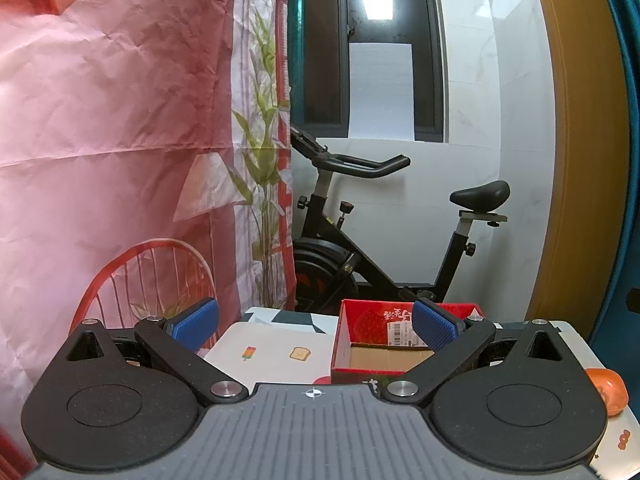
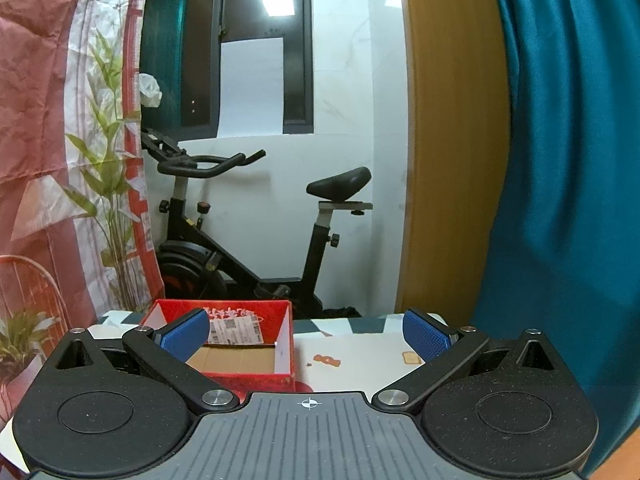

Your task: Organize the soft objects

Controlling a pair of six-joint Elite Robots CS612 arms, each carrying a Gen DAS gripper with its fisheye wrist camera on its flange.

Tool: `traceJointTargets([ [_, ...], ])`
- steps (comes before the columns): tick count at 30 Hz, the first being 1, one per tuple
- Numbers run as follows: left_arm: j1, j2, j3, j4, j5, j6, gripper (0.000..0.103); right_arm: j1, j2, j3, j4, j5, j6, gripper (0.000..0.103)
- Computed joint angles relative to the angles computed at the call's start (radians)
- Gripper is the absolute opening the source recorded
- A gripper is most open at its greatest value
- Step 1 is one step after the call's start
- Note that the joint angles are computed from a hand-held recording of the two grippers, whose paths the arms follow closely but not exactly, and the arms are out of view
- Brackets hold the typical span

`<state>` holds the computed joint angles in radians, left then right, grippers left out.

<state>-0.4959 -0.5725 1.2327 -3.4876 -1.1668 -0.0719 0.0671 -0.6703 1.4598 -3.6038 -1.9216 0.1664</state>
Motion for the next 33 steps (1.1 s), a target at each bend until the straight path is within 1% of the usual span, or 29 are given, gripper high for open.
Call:
traceJointTargets([
  [33, 0.003, 0.005, 0.001, 0.002, -0.007, 0.000, 0.103, 0.005, 0.004, -0.012, 0.026, -0.008, 0.012, 0.103],
])
